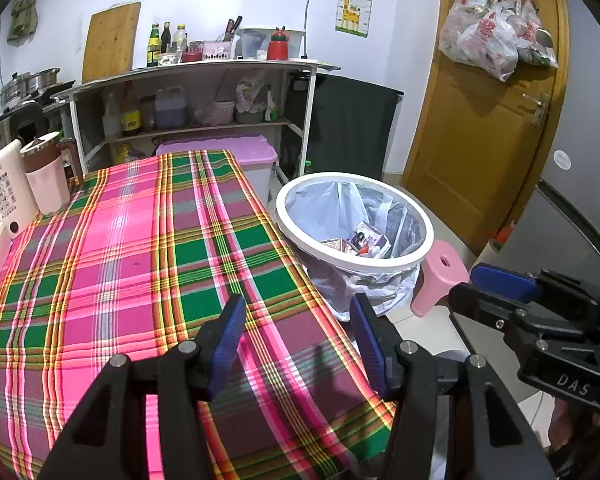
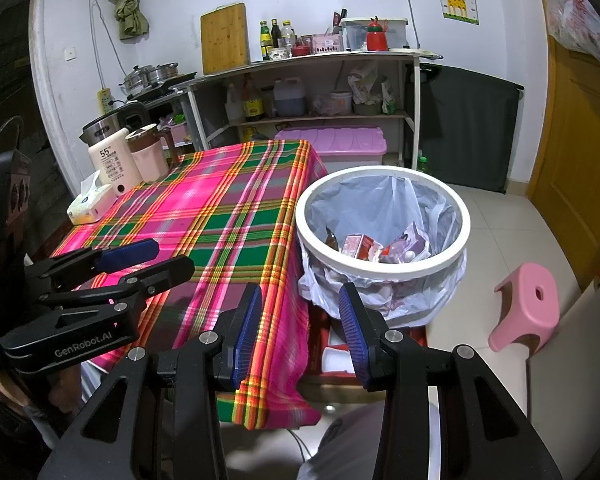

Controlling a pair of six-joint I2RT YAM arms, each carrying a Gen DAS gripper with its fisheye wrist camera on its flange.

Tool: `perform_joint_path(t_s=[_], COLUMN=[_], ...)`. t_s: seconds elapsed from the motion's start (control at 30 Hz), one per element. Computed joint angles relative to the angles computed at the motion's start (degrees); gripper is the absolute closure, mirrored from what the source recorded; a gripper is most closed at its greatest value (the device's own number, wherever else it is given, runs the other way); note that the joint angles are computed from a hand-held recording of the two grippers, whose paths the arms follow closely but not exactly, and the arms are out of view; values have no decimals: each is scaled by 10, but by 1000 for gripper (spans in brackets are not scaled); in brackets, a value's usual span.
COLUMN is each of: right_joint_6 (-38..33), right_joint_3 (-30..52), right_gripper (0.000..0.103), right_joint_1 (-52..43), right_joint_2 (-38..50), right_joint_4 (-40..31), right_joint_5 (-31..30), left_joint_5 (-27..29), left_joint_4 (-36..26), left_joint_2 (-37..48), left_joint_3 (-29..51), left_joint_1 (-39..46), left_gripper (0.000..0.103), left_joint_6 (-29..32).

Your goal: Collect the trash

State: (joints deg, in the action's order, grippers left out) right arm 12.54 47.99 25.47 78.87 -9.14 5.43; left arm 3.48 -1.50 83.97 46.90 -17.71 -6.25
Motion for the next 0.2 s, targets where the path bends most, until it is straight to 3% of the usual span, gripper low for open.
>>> perform_joint_path(t_s=[0.2], right_joint_6=[0], right_joint_3=[1], right_gripper=[62], right_joint_1=[0], right_joint_2=[0], right_joint_4=[-1], right_joint_5=[0], left_joint_5=[2], left_joint_4=[0], left_joint_2=[-1], left_joint_3=[-1], left_joint_1=[2], left_gripper=[47], left_joint_6=[0])
